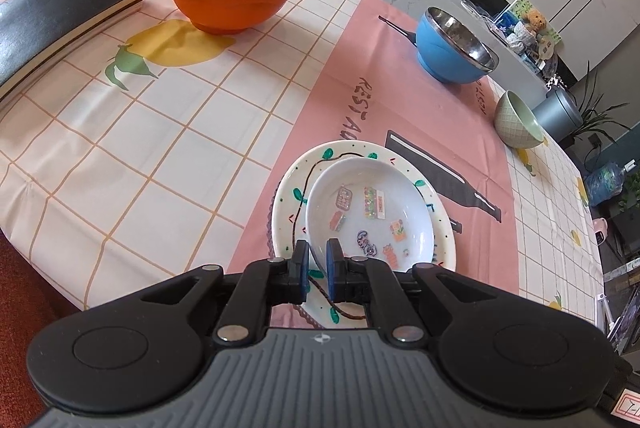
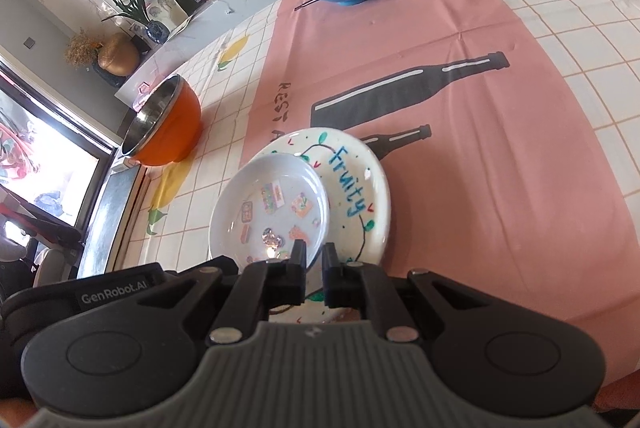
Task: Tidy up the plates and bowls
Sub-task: 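Open the left tool to release the sticker dish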
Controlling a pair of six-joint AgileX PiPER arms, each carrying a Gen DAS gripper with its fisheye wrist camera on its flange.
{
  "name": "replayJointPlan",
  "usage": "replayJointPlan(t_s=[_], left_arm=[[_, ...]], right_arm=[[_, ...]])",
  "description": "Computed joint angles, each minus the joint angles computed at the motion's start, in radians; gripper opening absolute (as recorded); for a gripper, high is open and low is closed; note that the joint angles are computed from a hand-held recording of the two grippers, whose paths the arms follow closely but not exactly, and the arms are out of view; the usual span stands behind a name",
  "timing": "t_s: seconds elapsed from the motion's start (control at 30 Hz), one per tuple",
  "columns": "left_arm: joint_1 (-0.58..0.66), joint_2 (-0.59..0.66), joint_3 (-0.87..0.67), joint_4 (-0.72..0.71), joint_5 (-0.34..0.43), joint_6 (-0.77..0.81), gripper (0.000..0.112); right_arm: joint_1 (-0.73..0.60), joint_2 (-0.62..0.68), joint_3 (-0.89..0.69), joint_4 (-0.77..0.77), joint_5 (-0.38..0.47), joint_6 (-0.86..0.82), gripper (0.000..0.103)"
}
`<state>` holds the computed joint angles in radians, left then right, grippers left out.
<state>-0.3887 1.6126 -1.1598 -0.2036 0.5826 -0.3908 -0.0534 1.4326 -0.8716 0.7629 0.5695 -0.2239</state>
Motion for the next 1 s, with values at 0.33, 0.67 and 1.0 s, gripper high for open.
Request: replayJointPlan(t_s=[0.33,0.67,1.0], left_arm=[[0.002,-0.010,-0.004,0.012,-0.001,-0.020,0.032],[0.005,-0.050,0.008,0.033,-0.010,-0.031,0.046],[0.037,-0.085,-0.005,0.043,-0.024,-0.013,0.051]], right_arm=[[0.002,-0.021,0.007,-0.039,-0.010,0.016,0.012],[0.004,-0.064,0.013,-0.065,-0.017,0.023,0.028],[0.025,-0.101,-0.017,-0.137,-0.045,0.080,0.040]])
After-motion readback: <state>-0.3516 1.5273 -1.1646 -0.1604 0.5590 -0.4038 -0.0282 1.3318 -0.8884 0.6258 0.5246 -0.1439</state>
